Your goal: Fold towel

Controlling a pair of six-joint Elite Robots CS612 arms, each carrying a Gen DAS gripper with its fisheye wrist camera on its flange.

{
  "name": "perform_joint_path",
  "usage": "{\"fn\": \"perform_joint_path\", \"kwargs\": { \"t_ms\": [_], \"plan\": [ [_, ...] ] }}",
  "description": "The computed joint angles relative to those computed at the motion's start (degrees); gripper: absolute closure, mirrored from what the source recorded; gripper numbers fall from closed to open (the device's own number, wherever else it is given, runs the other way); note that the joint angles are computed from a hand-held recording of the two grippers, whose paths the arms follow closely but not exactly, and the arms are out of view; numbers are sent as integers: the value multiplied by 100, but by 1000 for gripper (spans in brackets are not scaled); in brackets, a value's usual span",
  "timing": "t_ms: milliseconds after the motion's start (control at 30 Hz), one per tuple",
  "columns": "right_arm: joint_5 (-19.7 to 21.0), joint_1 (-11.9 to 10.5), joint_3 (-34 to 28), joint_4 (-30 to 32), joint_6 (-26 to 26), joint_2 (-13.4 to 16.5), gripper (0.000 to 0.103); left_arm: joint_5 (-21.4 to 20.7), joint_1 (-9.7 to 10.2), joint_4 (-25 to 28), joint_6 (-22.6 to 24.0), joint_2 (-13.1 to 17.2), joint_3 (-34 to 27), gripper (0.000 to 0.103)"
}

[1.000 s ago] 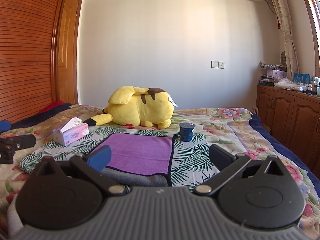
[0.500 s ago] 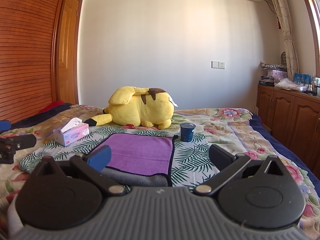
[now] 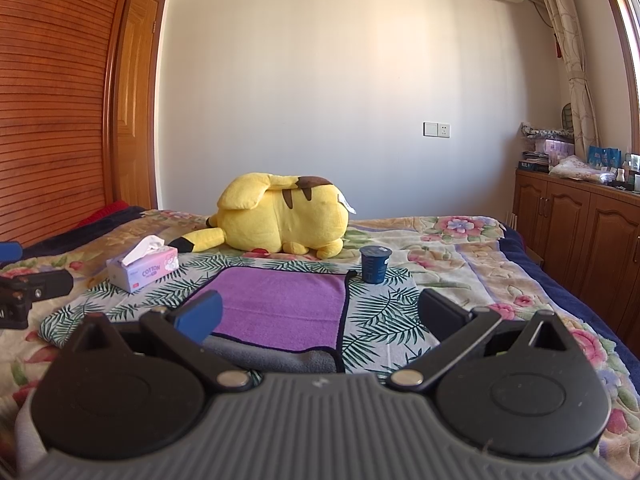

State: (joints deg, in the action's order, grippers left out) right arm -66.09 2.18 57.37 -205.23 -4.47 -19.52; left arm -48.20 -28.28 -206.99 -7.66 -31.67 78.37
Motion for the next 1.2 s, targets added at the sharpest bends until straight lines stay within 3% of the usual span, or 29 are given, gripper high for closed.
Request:
{"fn": "perform_joint_path", "kwargs": {
  "t_ms": [467,1200],
  "plan": [
    [4,5,0,27,-10,1,0,-12,5,59,-29,-12,12,16],
    [-108,98,-150,751,-440,14,0,-470,89,1211,-447,-116,2,16]
  ]
}}
